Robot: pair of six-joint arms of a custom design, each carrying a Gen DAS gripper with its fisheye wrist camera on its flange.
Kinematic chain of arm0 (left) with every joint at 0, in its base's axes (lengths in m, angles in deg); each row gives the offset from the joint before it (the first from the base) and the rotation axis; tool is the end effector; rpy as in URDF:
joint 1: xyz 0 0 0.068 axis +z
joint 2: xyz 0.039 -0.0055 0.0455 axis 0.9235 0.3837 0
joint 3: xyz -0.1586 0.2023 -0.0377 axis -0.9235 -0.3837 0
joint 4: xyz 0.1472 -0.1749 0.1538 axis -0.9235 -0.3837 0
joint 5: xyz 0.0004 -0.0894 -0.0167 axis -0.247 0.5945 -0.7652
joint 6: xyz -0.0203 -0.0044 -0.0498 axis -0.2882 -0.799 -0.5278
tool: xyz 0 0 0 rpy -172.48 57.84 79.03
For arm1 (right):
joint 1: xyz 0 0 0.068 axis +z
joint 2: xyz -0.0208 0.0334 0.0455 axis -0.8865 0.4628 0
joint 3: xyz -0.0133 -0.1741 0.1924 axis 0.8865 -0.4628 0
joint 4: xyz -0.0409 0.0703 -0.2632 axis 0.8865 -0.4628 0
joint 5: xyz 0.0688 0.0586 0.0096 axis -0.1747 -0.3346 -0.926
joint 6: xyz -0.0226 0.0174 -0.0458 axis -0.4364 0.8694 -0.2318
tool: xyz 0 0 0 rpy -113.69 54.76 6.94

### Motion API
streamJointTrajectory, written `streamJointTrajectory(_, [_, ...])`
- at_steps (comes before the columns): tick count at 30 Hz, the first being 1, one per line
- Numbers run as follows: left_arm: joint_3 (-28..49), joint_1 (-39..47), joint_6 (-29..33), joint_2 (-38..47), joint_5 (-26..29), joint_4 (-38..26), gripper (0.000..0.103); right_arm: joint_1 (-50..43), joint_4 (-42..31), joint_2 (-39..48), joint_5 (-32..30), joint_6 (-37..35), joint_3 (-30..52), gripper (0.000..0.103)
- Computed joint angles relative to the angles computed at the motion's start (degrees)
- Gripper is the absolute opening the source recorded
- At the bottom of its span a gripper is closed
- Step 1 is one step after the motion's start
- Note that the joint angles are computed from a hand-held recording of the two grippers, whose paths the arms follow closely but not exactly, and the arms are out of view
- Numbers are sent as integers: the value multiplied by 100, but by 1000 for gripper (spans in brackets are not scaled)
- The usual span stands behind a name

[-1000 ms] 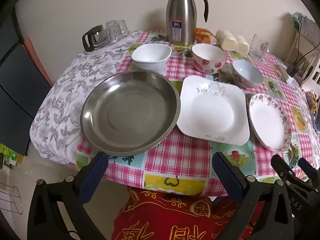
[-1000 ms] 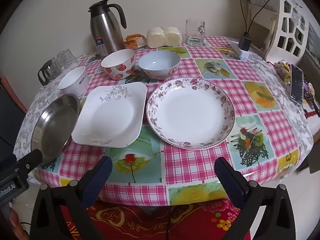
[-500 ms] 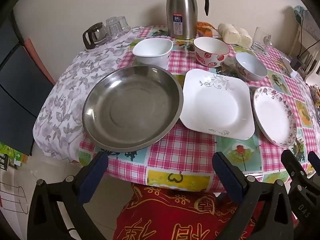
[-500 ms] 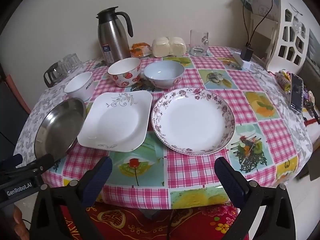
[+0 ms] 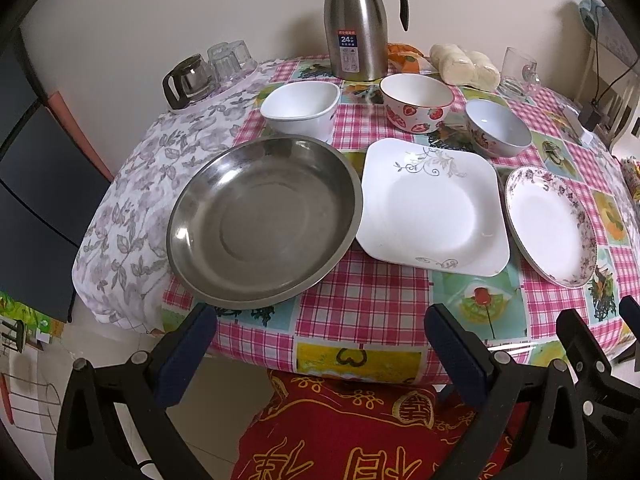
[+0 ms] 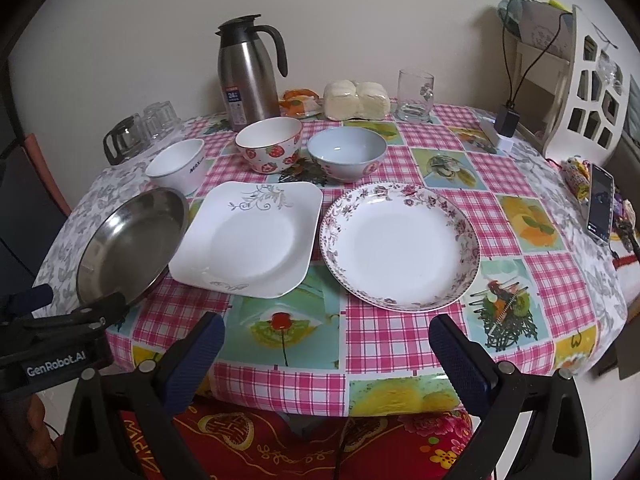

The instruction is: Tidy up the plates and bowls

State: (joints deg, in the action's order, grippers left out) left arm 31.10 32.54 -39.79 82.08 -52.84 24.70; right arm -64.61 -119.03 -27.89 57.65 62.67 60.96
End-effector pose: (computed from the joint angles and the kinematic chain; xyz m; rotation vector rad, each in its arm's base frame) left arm 0.2101 -0.1333 0.1822 0.2835 2.6195 0.1213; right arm 0.1187 -0.0079 0.1599 0.3451 2.4551 -0.0476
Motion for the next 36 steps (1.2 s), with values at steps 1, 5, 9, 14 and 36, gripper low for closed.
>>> streamJointTrajectory(1, [-8, -9, 6, -13, -8, 3, 103, 26, -30, -37, 3, 12, -4, 103])
streamJointTrajectory(5, [-31, -22, 13, -64, -45, 24, 103, 47, -33, -33, 14, 33, 13, 103])
streamJointTrajectory(9, [-12, 16, 1, -18, 4, 8, 103, 112, -65, -51, 59, 59, 14, 103])
streamJointTrajectory(14, [-17, -2, -45, -6, -3, -2, 103, 127, -71, -80, 65, 58, 8, 103])
streamJointTrajectory(36, [-40, 83, 24, -3, 200, 31, 103, 94, -102, -132, -1, 79, -5, 103])
